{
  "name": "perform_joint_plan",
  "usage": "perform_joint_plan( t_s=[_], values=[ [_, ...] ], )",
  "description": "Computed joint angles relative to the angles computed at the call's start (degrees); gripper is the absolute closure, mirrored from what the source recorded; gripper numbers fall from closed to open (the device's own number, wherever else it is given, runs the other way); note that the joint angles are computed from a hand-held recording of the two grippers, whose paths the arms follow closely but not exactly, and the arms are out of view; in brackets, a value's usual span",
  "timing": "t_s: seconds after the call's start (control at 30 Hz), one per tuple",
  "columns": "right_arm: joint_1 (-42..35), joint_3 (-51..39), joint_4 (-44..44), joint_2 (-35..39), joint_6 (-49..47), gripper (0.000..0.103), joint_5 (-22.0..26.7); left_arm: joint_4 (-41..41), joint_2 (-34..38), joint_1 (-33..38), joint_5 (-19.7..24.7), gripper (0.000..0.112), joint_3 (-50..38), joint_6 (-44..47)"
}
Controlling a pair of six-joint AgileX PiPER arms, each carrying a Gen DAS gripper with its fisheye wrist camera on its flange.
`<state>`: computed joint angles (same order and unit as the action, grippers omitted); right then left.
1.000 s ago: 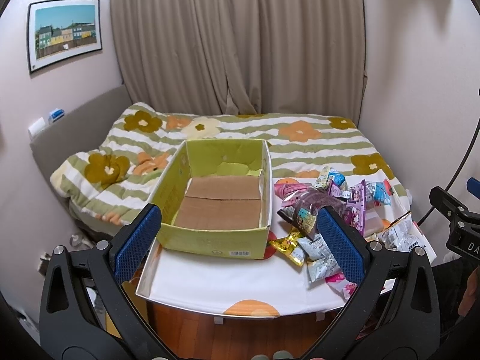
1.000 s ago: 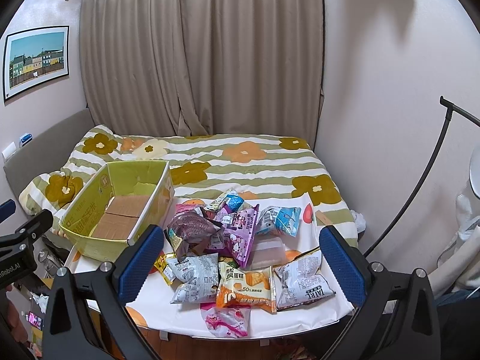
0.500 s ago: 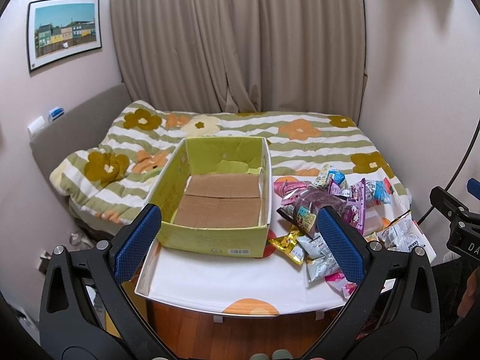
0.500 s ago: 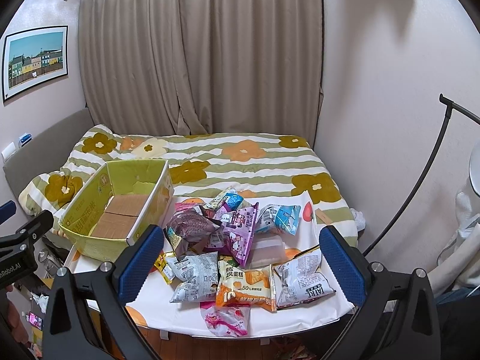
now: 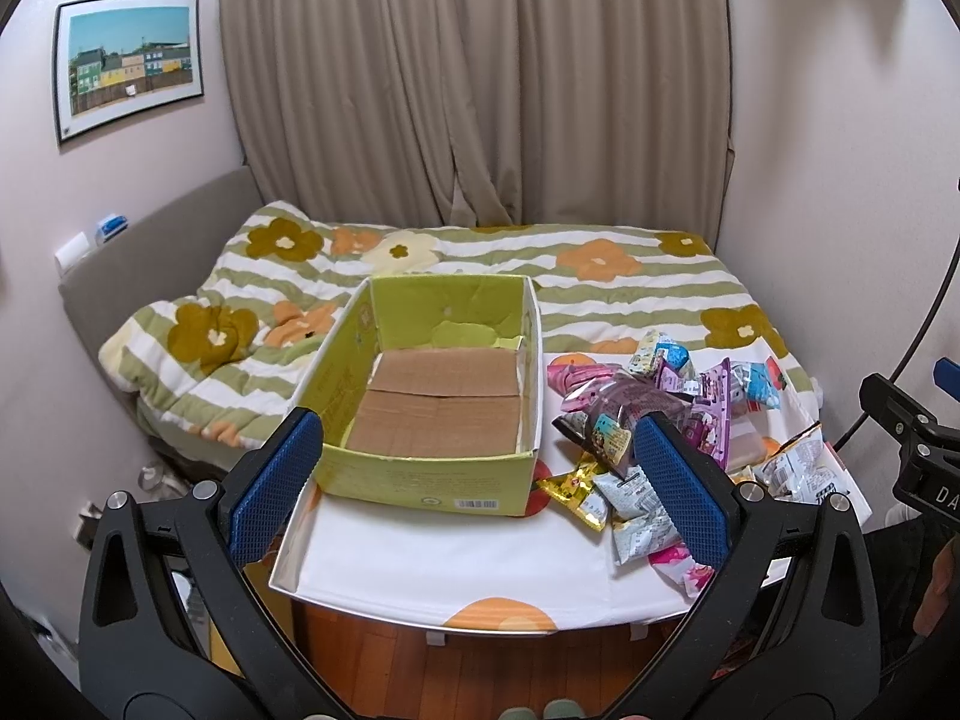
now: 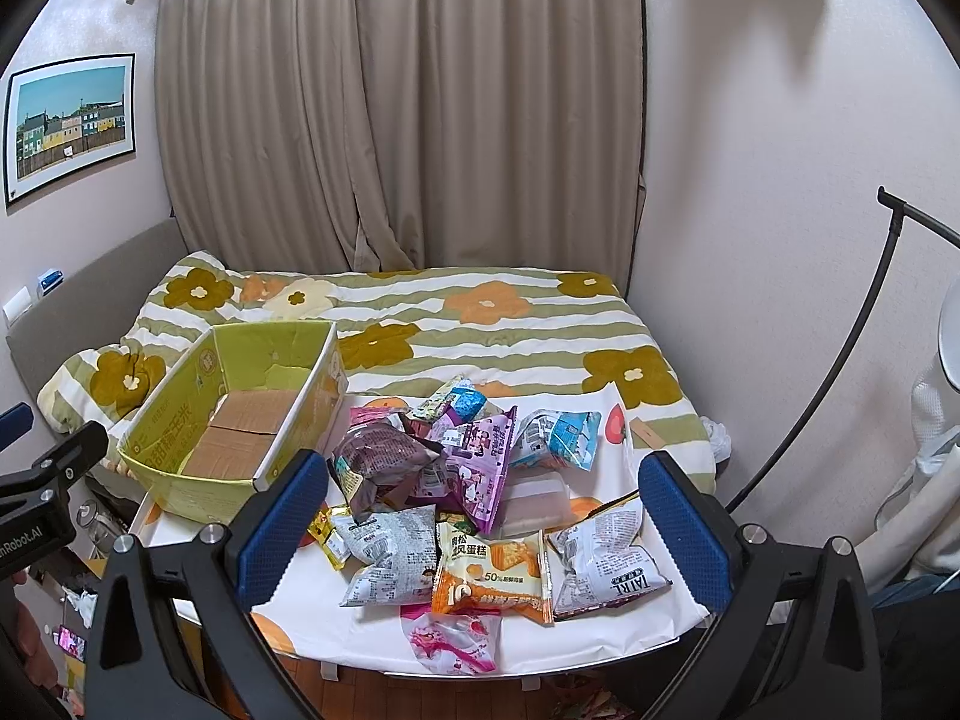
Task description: Organize snacks
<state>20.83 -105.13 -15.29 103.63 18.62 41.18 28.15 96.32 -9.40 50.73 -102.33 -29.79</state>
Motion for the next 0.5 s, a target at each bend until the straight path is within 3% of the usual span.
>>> perform_joint_plan(
  t_s=[0.3, 0.5],
  values=[
    [0.54, 0.76, -0.46, -0.37, 0.58, 0.0, -0.91, 0.0, -0.14, 0.22, -0.58, 0.01, 0.53, -0.31],
    [1.14, -0.13, -1.58, -0.04, 2.69, 0.0, 0.49, -4.95, 0.72, 1.8, 0.48, 0.01, -1.11, 4.05]
  ],
)
